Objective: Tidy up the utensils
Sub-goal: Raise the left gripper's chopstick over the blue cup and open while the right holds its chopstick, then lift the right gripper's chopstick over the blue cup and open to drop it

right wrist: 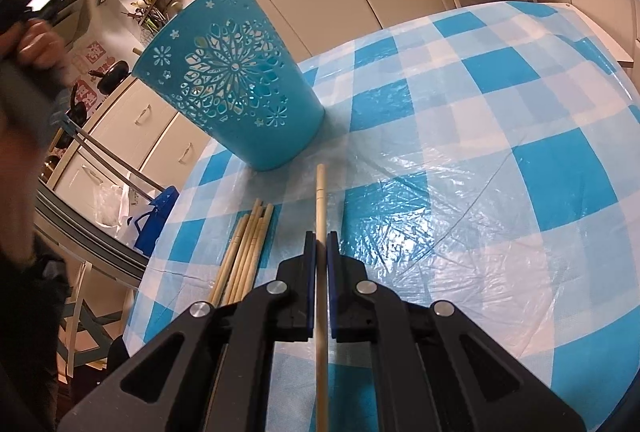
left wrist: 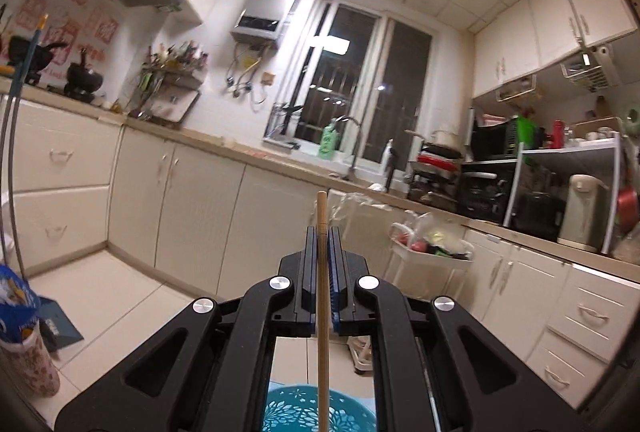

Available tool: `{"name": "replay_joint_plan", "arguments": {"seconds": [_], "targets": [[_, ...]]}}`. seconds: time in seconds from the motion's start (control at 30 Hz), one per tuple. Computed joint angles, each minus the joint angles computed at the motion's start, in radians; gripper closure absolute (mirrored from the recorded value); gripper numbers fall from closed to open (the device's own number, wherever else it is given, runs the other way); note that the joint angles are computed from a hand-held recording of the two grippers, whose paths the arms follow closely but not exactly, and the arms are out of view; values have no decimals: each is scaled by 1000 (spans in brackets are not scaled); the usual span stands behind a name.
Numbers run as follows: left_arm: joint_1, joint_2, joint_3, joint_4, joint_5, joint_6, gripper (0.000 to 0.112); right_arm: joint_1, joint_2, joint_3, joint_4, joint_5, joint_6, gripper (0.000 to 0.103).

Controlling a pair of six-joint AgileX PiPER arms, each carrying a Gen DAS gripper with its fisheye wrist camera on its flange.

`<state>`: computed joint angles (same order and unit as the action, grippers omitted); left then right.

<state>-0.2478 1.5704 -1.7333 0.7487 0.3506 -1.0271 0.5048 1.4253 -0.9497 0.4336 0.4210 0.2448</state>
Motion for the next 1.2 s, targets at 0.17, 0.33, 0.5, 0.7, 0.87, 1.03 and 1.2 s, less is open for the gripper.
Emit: {"name": "replay_joint_plan", "arguments": {"seconds": [0.17,0.33,0.5,0.7,0.87,1.03,1.2], "targets": [[-8,57,12,45,15,-48,107,-14,0,7,51,-2,-39,97],[-22,38,98,75,16,-67,107,-25,-3,13,85,-4,-62,97],[-18,41,125,-75,46,102,107,-24,-8,17,81,-8,-57,97],[2,36,128,-339,170,417,101,-18,-36,39,62,-42,-42,97],[30,-83,258,-366,179,434,64,20,-88,48,-102,-89,101,97],[75,-208,371,-460,181,539,54,11,-128,-45,-169,-103,145,97],[124,-295,455,-571,215,613,41,-22,-34,-311,-169,-96,112,97]]}}
